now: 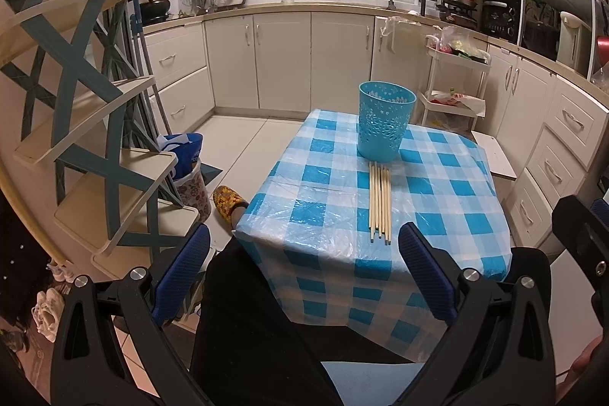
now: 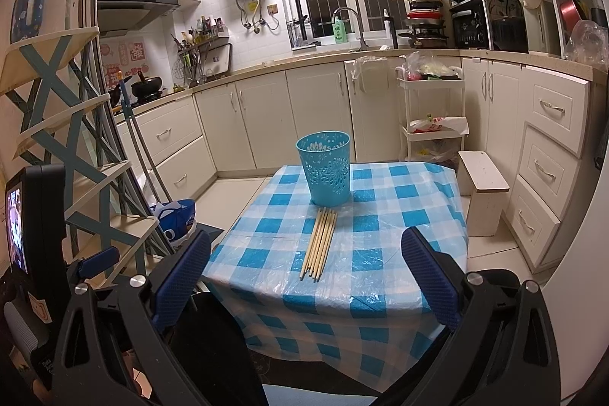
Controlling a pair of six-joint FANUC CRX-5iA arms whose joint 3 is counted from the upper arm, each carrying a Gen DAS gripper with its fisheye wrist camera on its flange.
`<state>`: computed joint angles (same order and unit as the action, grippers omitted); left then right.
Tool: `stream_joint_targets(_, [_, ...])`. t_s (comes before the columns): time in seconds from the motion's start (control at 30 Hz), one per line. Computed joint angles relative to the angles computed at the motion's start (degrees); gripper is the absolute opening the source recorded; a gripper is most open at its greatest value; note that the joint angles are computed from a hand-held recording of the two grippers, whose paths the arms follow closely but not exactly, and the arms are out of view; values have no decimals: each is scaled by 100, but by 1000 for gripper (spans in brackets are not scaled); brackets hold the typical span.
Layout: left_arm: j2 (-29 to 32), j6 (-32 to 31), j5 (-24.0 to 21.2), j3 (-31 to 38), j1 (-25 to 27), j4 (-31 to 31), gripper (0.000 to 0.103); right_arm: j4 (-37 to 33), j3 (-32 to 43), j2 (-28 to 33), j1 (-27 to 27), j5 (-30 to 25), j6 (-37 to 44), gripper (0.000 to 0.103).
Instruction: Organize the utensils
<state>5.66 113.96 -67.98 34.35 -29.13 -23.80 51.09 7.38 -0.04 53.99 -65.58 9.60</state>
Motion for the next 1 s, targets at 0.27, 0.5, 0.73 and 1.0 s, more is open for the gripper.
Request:
stream_joint_targets(0.27, [110, -791, 317, -247, 190, 230, 95, -155, 213, 105, 127, -348, 99, 96])
stream_joint_targets(0.5, [1036, -1177, -448, 657, 647, 894, 95, -1124, 573, 437, -361, -432, 474, 96])
stream_joint_targets(0.73, [1884, -1211, -242, 1324, 838, 1081, 95, -2348, 1160, 1344, -1230, -36, 1515, 90])
stream_joint_targets(1.0, [3164, -1414, -890, 2927, 880, 1127, 95, -4024, 2883, 2840, -2207, -159, 2819, 51])
